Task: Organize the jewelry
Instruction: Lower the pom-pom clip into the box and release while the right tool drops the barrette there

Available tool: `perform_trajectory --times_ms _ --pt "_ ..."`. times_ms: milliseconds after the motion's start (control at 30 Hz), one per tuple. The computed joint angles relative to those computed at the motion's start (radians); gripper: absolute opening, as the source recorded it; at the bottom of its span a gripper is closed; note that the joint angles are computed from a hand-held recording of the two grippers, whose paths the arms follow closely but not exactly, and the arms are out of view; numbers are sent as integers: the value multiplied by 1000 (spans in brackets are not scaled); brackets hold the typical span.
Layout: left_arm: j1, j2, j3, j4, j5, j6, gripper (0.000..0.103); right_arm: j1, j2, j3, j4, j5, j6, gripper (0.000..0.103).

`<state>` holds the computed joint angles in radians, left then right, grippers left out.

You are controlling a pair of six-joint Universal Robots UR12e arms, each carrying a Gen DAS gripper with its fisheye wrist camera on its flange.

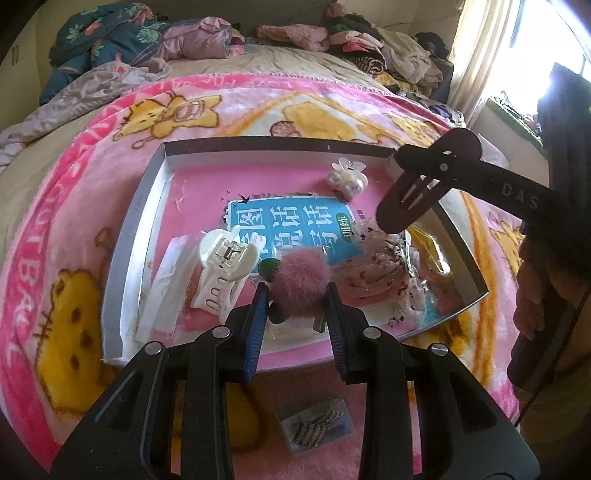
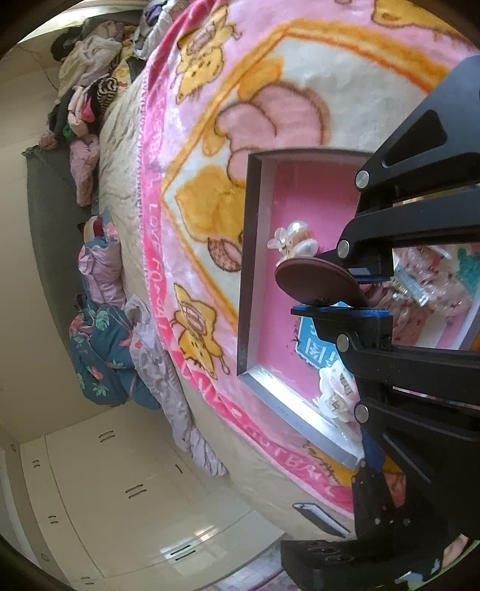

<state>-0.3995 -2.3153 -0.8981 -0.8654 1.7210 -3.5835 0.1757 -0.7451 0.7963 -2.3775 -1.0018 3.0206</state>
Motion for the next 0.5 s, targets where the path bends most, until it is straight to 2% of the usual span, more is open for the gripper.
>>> perform_trajectory --times_ms 267,367,500 --pt "3 -11 11 -9 8 -3 23 0 49 -59 54 68 71 9" --pt "3 -13 14 -12 11 -2 24 -4 57 -65 63 70 100 10" --pt "3 -14 14 -10 9 -2 24 -10 54 -60 72 46 112 15"
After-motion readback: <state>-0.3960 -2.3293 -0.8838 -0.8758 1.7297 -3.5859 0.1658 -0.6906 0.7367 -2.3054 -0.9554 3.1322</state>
